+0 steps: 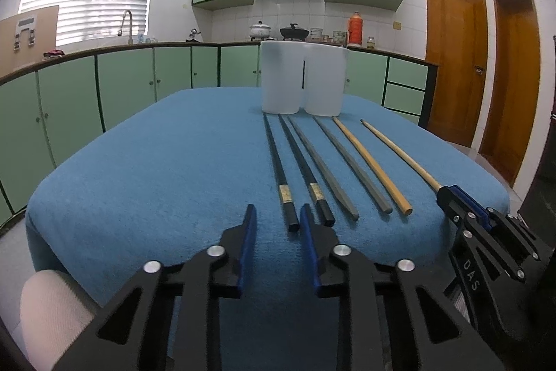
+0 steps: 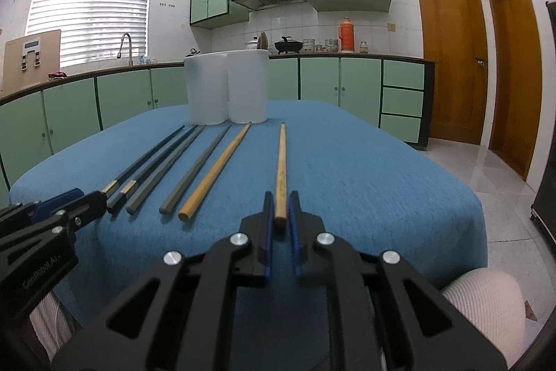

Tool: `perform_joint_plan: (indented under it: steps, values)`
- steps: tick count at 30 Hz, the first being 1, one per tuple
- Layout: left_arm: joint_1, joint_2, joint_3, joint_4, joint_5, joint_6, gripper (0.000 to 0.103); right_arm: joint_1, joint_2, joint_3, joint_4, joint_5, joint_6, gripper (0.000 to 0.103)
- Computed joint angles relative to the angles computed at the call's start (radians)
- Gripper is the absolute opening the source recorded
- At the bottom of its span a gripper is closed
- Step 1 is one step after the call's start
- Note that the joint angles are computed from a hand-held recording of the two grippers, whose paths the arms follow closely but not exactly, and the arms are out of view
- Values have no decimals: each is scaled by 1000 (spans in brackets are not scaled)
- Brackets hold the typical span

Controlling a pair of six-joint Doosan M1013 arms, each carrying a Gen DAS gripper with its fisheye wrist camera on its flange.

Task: Organize utensils
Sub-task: 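Grasp a wooden chopstick with the right tool while the left tool grasps a black chopstick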

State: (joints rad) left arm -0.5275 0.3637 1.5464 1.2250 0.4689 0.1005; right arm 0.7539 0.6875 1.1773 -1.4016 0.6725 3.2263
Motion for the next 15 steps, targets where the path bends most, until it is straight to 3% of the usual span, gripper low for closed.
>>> perform_joint_plan:
  steps: [7,15]
  values:
    - [-2,2,-4,-20,-9,14,8,0,4,-6,6,-1,1,9]
    - [-6,-2,-9,-37,0,26,7,-4,-5,3,7,-12,6,6]
